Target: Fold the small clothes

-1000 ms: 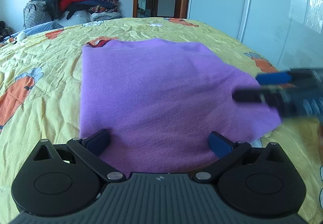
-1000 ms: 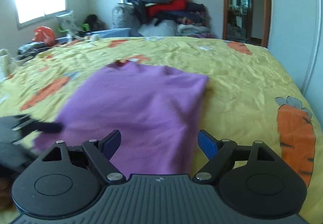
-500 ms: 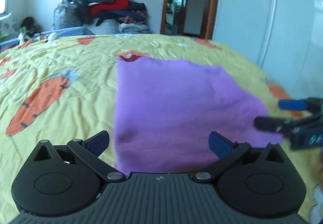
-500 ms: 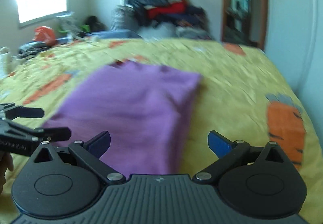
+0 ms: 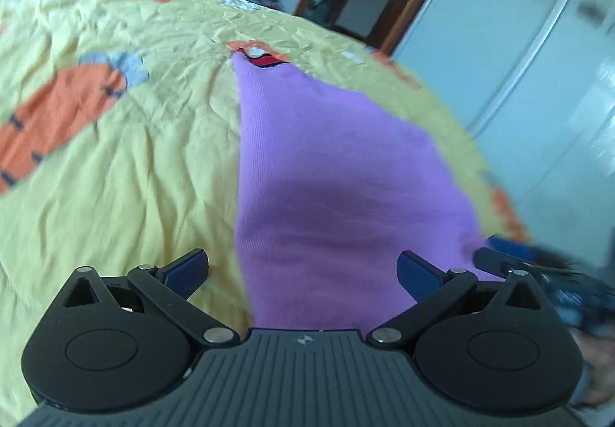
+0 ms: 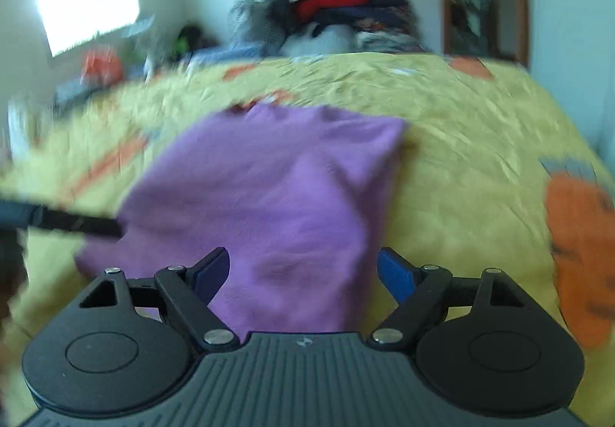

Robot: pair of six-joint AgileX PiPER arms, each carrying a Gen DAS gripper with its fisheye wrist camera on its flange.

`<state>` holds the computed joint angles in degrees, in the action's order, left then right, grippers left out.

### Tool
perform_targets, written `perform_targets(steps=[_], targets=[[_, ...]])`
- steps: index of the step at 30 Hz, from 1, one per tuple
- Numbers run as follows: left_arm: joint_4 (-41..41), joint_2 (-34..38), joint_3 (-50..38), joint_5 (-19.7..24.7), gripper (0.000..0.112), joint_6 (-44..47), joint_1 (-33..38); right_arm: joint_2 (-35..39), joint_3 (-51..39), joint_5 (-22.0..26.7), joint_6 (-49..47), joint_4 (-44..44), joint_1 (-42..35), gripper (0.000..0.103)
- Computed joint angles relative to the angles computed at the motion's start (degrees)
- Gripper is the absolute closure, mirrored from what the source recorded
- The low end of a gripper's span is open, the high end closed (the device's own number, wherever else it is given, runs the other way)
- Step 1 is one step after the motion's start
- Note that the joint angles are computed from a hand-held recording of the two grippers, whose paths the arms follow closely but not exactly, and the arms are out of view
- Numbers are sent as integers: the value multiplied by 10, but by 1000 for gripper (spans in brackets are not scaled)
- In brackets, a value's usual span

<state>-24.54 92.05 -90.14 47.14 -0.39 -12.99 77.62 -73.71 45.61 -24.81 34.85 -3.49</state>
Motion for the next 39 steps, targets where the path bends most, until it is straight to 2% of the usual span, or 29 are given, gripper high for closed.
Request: perform_targets(steps=[2,4,6,8,9,10,11,12,13,15,21,23,25,26,27,28,29,31,32,33,34,36,38,39], targets=[[-44,10,-11,33,9,27,24,10,1,27,-50,69,-44,19],[-74,18,-11,34,9,53,31,29,-8,44,-69,94,-52,19],[-98,32,-26,44,9,55,34,51,-16,51,-77,104,-39,34],[-114,61,-66,70,12,43,33,54,-14,30,-75,100,-13,48],[-108,66,-73,72,22,31,26,58,-22,27,-54,81,-1,57],[-103,75,-89,83,39,21,23,62,-30,27,-35,68,6,79],[-91,95,-122,116,80,-2,21,65,-34,32,-34,71,8,86],[-83,107,-142,136,93,-25,25,63,-35,26,-27,58,13,87],[-98,120,-160,155,96,-32,35,61,-38,25,-22,51,16,89],[-132,125,-165,175,97,-27,59,52,-41,28,-25,59,14,90],[-128,80,-161,216,98,-36,74,3,-50,57,-21,61,15,91],[-139,46,-121,213,98,-26,78,-22,-28,67,-25,69,6,91],[-138,15,-71,207,96,-26,77,-51,17,56,-35,67,6,89],[-120,5,-48,202,93,-38,71,-58,33,45,-29,38,19,84],[-101,0,-31,200,88,-42,65,-52,33,54,-3,-1,29,80],[-102,-21,4,177,84,-24,65,-61,42,45,22,-33,36,67],[-87,-41,19,169,78,-29,62,-84,61,18,30,-42,37,62],[-81,-66,20,175,67,-34,66,-109,68,1,7,-14,19,63],[-86,-75,18,164,55,-34,66,-111,62,-16,9,-23,25,63],[-94,-78,12,156,41,-28,66,-103,53,-33,-6,-16,31,64],[-100,-71,-3,149,38,-24,59,-85,36,-35,-24,0,32,64],[-78,-44,-40,112,39,-29,25,-32,-7,-54,-9,-16,55,66],[-21,26,-127,100,40,-65,-13,31,-59,-45,0,-26,69,68],[6,59,-162,91,47,-88,-27,57,-77,-43,8,-32,73,69]])
